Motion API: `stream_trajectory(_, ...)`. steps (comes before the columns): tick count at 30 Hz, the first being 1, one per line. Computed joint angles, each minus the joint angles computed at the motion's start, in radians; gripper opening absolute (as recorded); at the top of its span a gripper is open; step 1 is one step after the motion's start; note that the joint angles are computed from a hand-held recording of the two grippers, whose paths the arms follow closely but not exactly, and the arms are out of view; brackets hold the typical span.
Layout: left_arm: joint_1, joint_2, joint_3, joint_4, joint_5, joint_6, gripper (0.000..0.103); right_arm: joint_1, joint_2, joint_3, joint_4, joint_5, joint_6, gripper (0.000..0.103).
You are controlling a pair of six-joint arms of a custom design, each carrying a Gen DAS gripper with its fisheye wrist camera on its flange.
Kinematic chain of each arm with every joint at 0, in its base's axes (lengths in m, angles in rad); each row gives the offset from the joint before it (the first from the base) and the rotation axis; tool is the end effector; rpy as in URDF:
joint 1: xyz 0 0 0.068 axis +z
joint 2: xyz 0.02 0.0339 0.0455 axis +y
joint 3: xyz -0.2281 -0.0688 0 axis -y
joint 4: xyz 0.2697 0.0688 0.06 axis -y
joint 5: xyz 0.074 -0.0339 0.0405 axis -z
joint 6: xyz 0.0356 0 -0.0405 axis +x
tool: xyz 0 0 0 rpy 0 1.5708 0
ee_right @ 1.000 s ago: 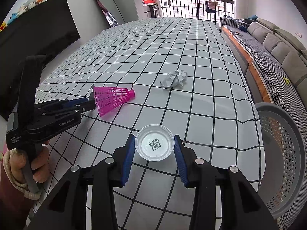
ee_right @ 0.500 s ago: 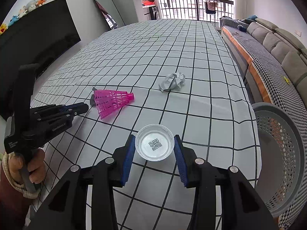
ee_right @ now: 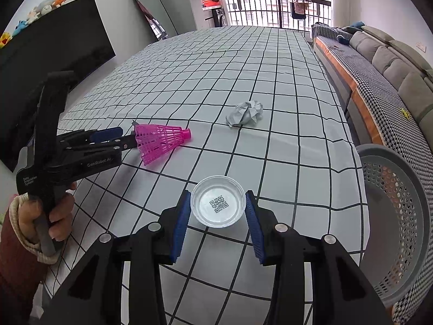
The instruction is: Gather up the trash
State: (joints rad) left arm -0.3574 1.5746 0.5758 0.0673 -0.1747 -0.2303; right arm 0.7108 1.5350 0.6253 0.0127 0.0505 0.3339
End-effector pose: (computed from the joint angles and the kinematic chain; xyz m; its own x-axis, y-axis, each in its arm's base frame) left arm 0.2667 -0.0930 0.0598 -0.7884 0.0545 -0.6127 0.0692 0.9976 -0.0004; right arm 0.2233 0.1899 0.0798 -0.7652 -0.2269 -0.6024 -0.3990 0.9016 0.1672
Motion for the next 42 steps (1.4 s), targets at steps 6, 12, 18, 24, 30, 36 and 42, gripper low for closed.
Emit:
stream_trajectory(6, 0.017, 0.006, 0.001, 0.014, 0.085, 0.017, 0.010, 0.000, -0.016, -0.009, 0.000, 0.002, 0.000, 0.039)
stream_trajectory(12, -0.050, -0.040, -0.059, 0.010, 0.061, -0.018, 0.001, -0.011, -0.025, -0.016, 0.002, -0.002, 0.001, 0.039)
stream_trajectory(18, -0.109, -0.168, -0.156, -0.014, 0.016, -0.063, 0.001, -0.011, -0.029, -0.020, 0.002, -0.004, 0.002, 0.039)
stream_trajectory(24, -0.101, -0.187, -0.142, -0.040, -0.008, -0.014, 0.004, -0.008, -0.030, -0.027, 0.010, -0.010, 0.004, 0.039)
stream_trajectory(30, -0.037, -0.096, -0.065, -0.049, 0.020, 0.061, 0.009, -0.017, -0.046, -0.035, 0.002, -0.007, 0.006, 0.039)
stream_trajectory(36, 0.028, -0.095, -0.048, -0.053, 0.070, 0.075, 0.011, -0.023, -0.042, -0.034, 0.005, -0.010, 0.004, 0.039)
stream_trajectory(42, 0.070, -0.157, -0.069, -0.045, 0.060, 0.075, 0.058, -0.024, -0.026, -0.027, 0.007, -0.014, 0.004, 0.039)
